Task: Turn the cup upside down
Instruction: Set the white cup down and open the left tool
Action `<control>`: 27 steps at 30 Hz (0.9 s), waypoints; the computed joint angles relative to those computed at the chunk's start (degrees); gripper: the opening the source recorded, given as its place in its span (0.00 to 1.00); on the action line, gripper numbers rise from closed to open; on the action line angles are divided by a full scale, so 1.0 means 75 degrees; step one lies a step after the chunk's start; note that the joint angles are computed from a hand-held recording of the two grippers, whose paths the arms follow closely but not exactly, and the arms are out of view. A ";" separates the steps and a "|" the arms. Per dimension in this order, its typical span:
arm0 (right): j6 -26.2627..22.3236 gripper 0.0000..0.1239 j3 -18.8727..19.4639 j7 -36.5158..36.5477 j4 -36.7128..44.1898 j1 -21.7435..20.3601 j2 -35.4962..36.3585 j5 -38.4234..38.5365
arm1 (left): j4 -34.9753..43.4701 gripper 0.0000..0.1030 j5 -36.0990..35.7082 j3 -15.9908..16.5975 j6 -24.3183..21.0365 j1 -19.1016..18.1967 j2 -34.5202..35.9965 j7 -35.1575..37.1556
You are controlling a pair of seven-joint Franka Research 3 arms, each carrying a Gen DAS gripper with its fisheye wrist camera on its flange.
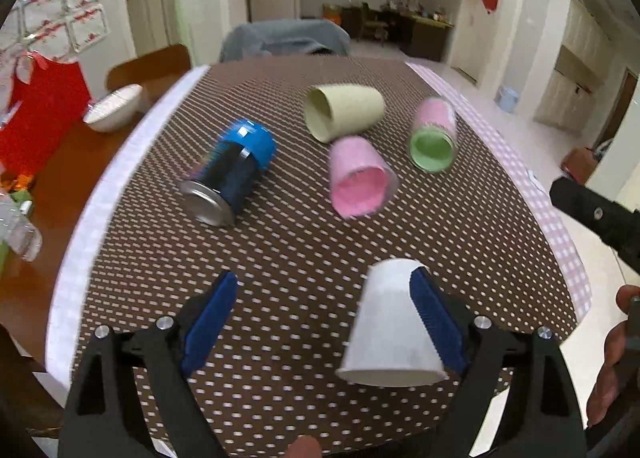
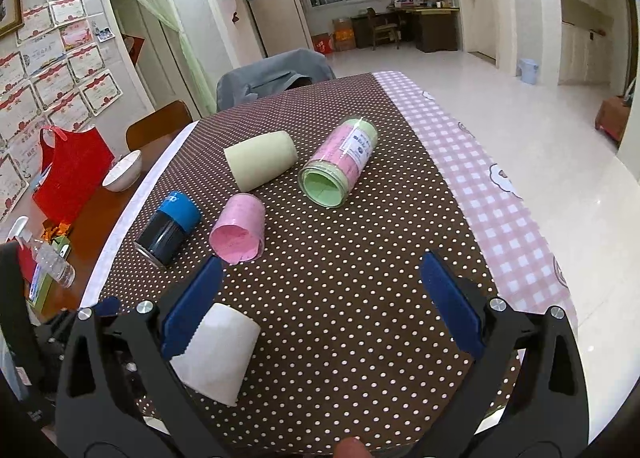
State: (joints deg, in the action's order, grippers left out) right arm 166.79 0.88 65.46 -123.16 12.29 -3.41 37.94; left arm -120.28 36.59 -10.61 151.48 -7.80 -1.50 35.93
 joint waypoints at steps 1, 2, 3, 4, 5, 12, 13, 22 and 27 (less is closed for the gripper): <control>0.0003 0.78 0.0005 -0.0020 -0.0008 0.0011 -0.0010 0.0015 | -0.0032 0.85 0.0252 -0.0008 -0.0101 0.0009 -0.0083 -0.0223; -0.0009 0.78 0.0012 -0.0013 -0.0006 0.0019 -0.0016 0.0008 | -0.0062 0.88 0.0545 -0.0027 -0.0279 0.0025 -0.0177 -0.0504; -0.0029 0.78 0.0019 -0.0023 -0.0011 0.0034 -0.0036 0.0020 | -0.0086 0.89 0.0687 -0.0046 -0.0351 0.0035 -0.0238 -0.0666; -0.0035 0.78 0.0026 -0.0029 -0.0022 0.0049 -0.0058 0.0028 | -0.0168 0.92 0.0822 -0.0041 -0.0321 0.0066 -0.0332 -0.0827; -0.0037 0.78 0.0029 -0.0028 -0.0018 0.0059 -0.0062 0.0021 | -0.0209 0.93 0.0905 -0.0040 -0.0306 0.0098 -0.0393 -0.0922; -0.0064 0.78 0.0069 0.0111 -0.0050 0.0136 -0.0148 -0.0140 | -0.0470 0.94 0.1304 -0.0089 -0.0352 0.0311 -0.0821 -0.1355; -0.0068 0.78 0.0069 0.0105 -0.0053 0.0153 -0.0163 -0.0133 | -0.0457 0.94 0.1353 -0.0106 -0.0353 0.0341 -0.0831 -0.1398; -0.0325 0.78 0.0049 0.0057 -0.0007 0.0247 -0.0223 -0.0027 | -0.0619 0.94 0.1647 -0.0208 -0.0185 0.0512 -0.1169 -0.1709; -0.0726 0.78 0.0036 0.0081 0.0108 0.0236 -0.0180 0.0074 | -0.0705 0.94 0.1841 -0.0270 -0.0132 0.0599 -0.1335 -0.1822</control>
